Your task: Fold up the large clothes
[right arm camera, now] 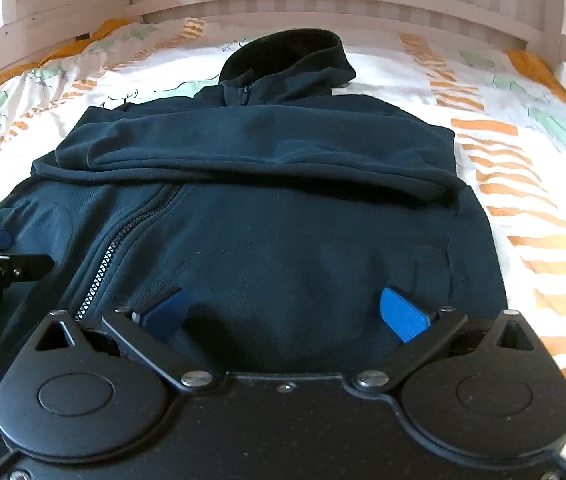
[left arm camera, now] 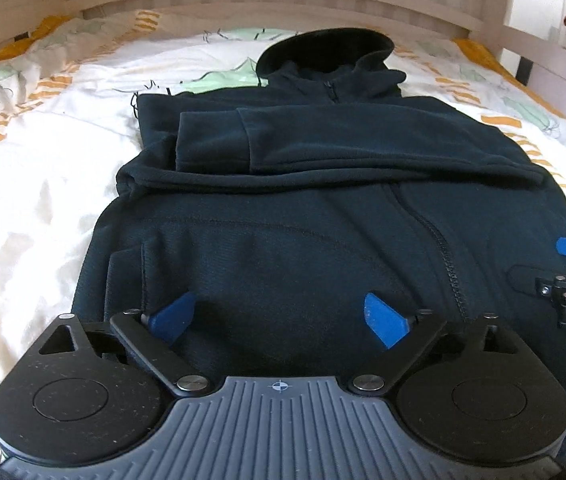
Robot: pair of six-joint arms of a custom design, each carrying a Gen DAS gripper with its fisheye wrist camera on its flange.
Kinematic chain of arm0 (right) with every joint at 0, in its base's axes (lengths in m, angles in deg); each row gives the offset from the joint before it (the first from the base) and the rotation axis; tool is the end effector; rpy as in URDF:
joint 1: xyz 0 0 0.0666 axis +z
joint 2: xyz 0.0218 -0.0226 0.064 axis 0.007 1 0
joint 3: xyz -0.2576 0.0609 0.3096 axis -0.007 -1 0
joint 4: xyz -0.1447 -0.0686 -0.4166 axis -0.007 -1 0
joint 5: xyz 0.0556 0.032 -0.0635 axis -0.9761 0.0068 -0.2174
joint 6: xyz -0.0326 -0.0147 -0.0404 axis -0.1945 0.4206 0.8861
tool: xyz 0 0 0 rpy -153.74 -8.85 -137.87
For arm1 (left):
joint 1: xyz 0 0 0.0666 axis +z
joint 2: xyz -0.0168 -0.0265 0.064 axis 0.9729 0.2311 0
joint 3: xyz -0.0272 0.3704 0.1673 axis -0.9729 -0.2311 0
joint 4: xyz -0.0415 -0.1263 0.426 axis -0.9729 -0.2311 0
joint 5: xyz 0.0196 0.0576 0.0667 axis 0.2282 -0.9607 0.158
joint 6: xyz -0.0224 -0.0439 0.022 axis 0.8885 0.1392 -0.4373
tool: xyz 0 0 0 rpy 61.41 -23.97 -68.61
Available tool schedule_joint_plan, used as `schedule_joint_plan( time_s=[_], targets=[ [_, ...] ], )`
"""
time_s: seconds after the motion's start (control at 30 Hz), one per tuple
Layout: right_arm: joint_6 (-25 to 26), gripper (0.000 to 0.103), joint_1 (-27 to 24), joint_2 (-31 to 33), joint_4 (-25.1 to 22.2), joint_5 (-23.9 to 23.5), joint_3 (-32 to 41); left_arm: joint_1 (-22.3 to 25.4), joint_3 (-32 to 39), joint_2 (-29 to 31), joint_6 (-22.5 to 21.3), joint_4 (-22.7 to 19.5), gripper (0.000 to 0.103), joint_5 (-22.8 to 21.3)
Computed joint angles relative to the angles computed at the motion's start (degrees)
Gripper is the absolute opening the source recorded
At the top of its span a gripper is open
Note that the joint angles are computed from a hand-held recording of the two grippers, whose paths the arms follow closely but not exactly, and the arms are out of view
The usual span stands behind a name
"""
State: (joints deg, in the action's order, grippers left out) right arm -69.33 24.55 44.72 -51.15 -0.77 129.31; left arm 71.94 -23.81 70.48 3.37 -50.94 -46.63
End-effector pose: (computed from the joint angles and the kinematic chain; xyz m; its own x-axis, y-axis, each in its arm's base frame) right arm 0.4935 0.2048 0.2751 -0.6278 0.0929 -0.7728 0.1382 0.9904 0.0068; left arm 0.5454 -0.0558 0.3092 -0.6342 0.2739 -0.7231 0.4397 0.8970 -0.0459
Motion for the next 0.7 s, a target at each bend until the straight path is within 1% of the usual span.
schedule_joint_plan(
  time_s=[0.07,0.13,0.23,0.43,0.57,0.63,0.7],
  targets=[
    [0.23,0.102,0.26,-0.16,1.64,0.64,-0.88,-0.05,-1.31,-0.58,-0.23,2.08,0.095,-0.23],
    [0.86,0.102,0.6,-0.02,2.13,1.54,-1.01,0.07,-1.44,-0.63,-0.49,2.36,0.095,0.01],
    [1.39,0.102,0.72,0.09,1.03,1.62,-0.61,0.07,-0.42,-0.26,-1.09,0.43,0.096,0.01],
    [1.17,0.103,-0.3,-0.3,0.79,-1.48,-0.82,-0.39,0.23,-0.01,-1.8,-1.03,0.097,-1.01],
    [1.33,0.103,-0.5,-0.49,-0.07,-2.25,-0.55,-0.48,1.47,0.09,-1.73,-3.44,0.094,-1.44],
    [1.17,0.102,-0.72,-0.69,-1.71,-3.13,0.09,-0.49,2.33,0.19,-1.8,-4.8,0.09,-1.57],
    [0.59,0.102,-0.91,-1.11,-3.3,-4.41,0.6,-0.36,2.84,-0.12,-1.89,-5.33,0.089,-1.14]
  ],
)
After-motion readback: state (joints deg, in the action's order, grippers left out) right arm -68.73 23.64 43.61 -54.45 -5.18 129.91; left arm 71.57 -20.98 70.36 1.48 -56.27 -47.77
